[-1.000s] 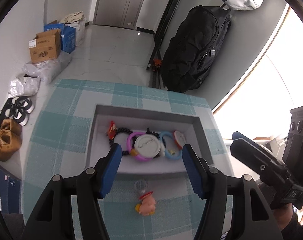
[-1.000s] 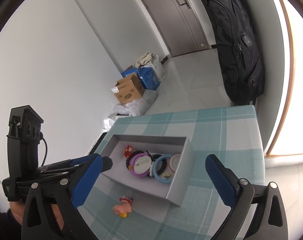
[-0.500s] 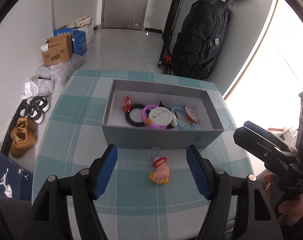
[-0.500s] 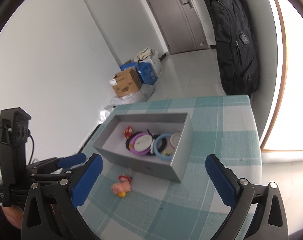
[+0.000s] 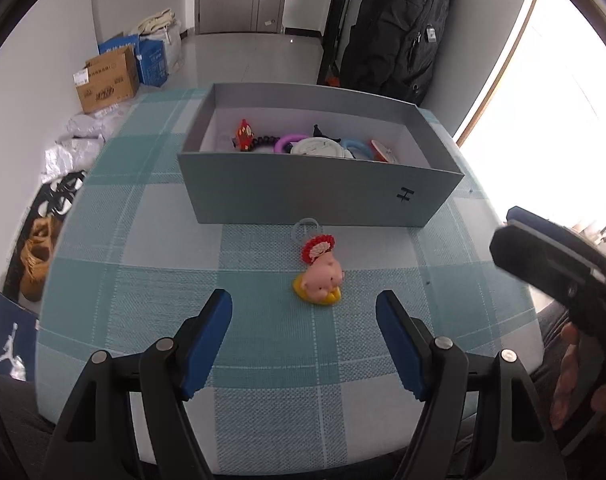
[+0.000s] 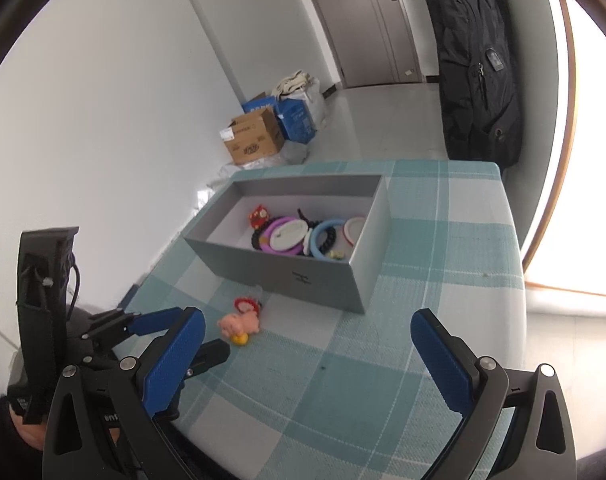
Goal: Organize jewelry
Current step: 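Withdraw both grippers from the box toward the pink pig figure, then close the left gripper on the pink pig figure and lift it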
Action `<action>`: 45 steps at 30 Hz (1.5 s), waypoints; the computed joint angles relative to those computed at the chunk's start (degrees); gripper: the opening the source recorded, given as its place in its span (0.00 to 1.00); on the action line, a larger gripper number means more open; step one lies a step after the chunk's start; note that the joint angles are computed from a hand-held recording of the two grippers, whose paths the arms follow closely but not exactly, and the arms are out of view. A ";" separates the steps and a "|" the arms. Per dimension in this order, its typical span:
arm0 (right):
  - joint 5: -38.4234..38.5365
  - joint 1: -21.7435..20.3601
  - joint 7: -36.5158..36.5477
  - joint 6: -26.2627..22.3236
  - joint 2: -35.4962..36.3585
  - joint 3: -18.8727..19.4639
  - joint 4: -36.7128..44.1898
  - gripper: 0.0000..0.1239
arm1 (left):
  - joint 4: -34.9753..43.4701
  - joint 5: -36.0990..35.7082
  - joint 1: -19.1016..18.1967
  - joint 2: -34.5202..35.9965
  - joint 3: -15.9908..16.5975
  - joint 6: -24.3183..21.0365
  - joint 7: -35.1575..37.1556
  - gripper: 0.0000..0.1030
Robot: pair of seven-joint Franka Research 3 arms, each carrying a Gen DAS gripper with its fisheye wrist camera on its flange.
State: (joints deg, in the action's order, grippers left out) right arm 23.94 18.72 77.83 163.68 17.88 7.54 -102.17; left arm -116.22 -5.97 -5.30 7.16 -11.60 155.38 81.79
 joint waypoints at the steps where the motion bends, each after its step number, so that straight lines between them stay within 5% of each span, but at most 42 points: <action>1: -0.13 0.07 0.31 -0.24 -0.14 -0.18 -0.16 0.83 | -0.19 -1.69 0.33 -0.04 -0.38 0.26 1.32 0.68; 11: -3.82 1.13 5.02 -0.65 -0.90 -2.12 -1.52 0.83 | 0.78 -10.96 1.68 1.85 -1.81 1.15 6.31 0.68; 18: -6.11 1.35 6.51 -1.46 -0.54 -2.33 -1.09 0.83 | 1.37 -9.49 1.29 2.62 -1.72 2.07 4.69 0.67; 26: -8.47 1.91 8.55 -2.35 0.05 -2.99 -0.48 0.83 | 1.70 11.41 -2.32 2.61 1.91 -0.08 -7.26 0.40; 28: -9.35 2.22 9.26 -2.40 0.11 -3.26 -0.47 0.83 | 1.57 7.05 -0.69 2.44 0.05 0.03 -3.60 0.22; 39: -13.85 3.59 14.34 -2.52 0.76 -4.86 0.15 0.83 | 2.13 -17.25 2.90 1.62 -3.29 -4.05 12.73 0.22; 45: -15.77 3.71 15.86 -4.17 1.58 -4.97 1.12 0.83 | 0.95 -21.70 2.21 -0.16 -2.12 -4.87 15.79 0.22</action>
State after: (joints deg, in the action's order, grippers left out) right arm 8.17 22.43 93.69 159.51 19.46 2.56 -101.05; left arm -115.27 -27.67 -3.09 7.00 -13.72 150.51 97.58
